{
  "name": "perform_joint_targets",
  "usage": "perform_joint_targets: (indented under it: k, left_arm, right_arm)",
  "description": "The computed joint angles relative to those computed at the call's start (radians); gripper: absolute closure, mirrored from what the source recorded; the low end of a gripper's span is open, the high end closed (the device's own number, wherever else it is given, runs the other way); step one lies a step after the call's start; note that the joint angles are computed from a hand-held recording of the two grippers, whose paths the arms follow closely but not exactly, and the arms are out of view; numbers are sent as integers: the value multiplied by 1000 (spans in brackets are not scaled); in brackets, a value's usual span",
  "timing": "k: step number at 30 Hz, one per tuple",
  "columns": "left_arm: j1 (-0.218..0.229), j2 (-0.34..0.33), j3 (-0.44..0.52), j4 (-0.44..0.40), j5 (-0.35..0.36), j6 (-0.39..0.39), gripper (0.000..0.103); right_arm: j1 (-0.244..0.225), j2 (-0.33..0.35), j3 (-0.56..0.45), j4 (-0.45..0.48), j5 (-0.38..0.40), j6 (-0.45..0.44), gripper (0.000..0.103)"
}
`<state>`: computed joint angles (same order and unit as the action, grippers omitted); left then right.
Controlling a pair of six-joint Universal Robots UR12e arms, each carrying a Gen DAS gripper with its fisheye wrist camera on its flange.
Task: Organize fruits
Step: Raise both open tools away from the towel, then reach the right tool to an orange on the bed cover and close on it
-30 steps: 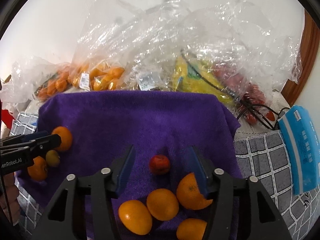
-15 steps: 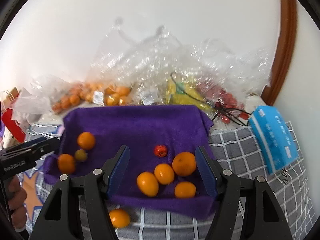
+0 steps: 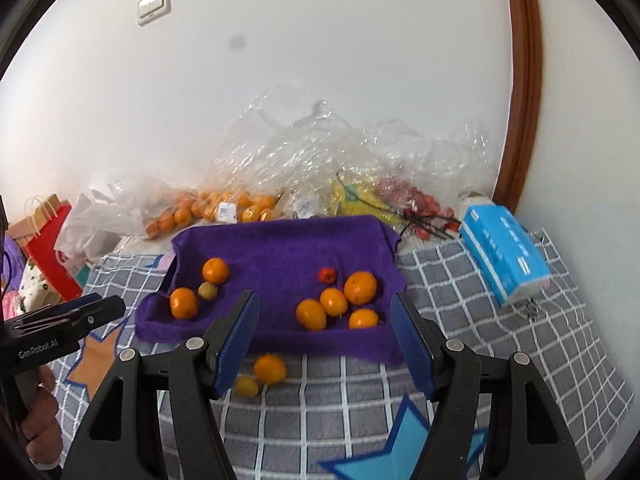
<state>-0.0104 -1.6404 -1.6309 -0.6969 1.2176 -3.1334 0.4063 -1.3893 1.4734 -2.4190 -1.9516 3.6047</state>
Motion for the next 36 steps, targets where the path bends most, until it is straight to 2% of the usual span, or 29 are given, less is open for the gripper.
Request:
perform_joint_targets:
  k: [4, 8, 12, 15, 22, 25, 28, 36]
  left_arm:
    - [7, 22, -34, 13, -6, -6, 46]
    - [6, 34, -61, 17, 0, 6, 46]
    - [5, 45, -86, 17, 11, 25, 46]
    - [11, 53, -109, 32, 15, 30, 46]
    - [11, 62, -153, 74, 87, 52, 46]
    - [21, 63, -161, 69, 74, 47, 46]
    - [34, 56, -156, 49, 56, 38, 46]
    - [49, 26, -131, 30, 40, 30, 45]
  right_arm:
    - [20, -13, 23, 3, -26, -16, 36]
    - [20, -27, 52, 0, 37, -14, 36]
    - [20, -34, 91, -50, 75, -21, 46]
    - [18, -30, 104, -46, 93, -11, 47]
    - [11, -17, 129, -43, 99, 10, 47]
    - [4, -11, 132, -45, 124, 26, 47]
    - [4, 0, 125, -50, 115, 19, 48]
    - [-1, 50, 76, -33, 147, -5, 62]
